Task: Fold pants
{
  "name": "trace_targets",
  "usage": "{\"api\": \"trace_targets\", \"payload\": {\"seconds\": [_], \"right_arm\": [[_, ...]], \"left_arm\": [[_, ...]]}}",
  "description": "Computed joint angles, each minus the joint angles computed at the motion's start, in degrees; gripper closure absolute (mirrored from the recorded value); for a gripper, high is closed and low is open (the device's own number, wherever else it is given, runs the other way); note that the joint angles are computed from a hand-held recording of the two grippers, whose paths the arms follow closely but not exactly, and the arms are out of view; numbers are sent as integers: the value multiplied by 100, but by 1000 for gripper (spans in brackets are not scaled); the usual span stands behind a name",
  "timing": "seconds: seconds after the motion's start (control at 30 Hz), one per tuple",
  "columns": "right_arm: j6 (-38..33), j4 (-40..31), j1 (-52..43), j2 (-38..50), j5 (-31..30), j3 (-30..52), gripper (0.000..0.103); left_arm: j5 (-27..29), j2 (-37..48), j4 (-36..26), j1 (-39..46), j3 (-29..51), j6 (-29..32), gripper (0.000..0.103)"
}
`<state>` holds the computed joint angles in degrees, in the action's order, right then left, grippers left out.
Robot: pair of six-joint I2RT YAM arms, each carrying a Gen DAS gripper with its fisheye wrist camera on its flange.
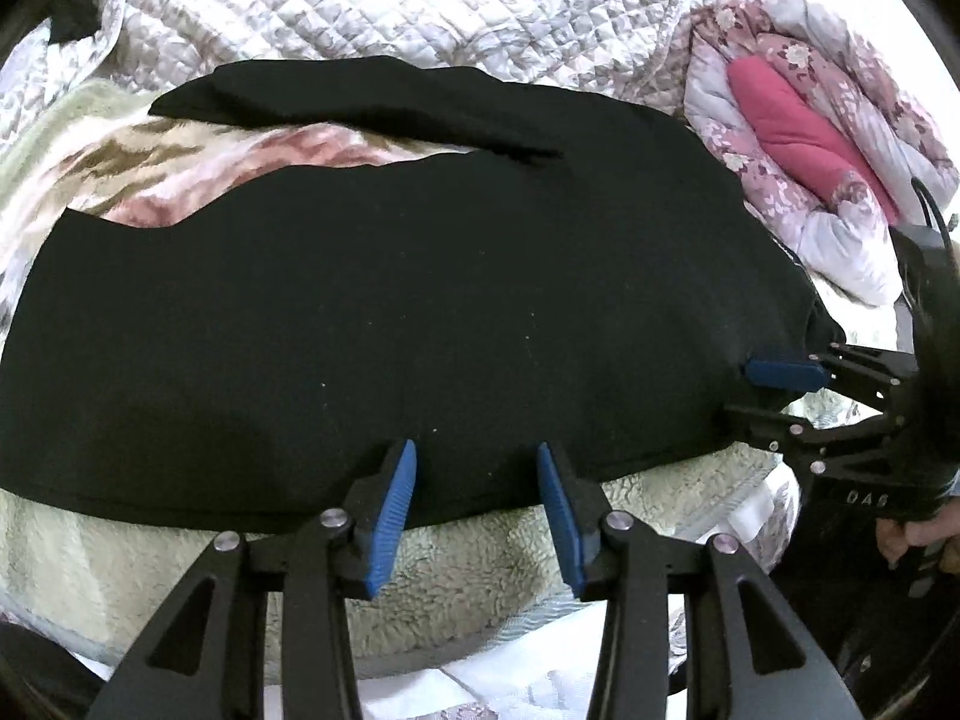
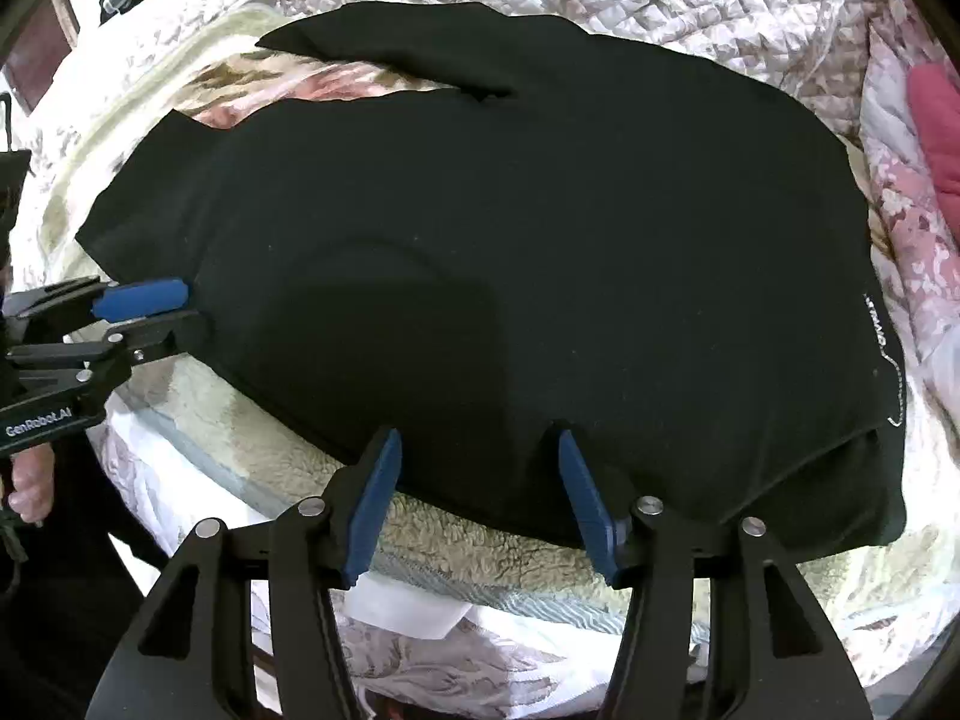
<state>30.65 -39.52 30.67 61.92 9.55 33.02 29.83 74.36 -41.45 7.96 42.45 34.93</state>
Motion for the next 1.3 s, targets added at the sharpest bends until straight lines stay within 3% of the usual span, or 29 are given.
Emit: {"api": "trace_targets", "payload": {"seconds": [0.2,0.47,1.03,1.3], "right_arm": [[266,-119,-214,-703,-5,3,47],[93,-154,-566,-907,-78,99,45],[-651,248,-1315,-416,-268,361,43],[-1515,610,-1976,188,-484,739,43]], "left_arm": [[-180,-362,41,-40,142,-366,58],[-246,-307,251,-95,592,-734,58],[-513,225,718,-413,1105,-980,58],[-478,935,767,-479,1716,-987,58]]}}
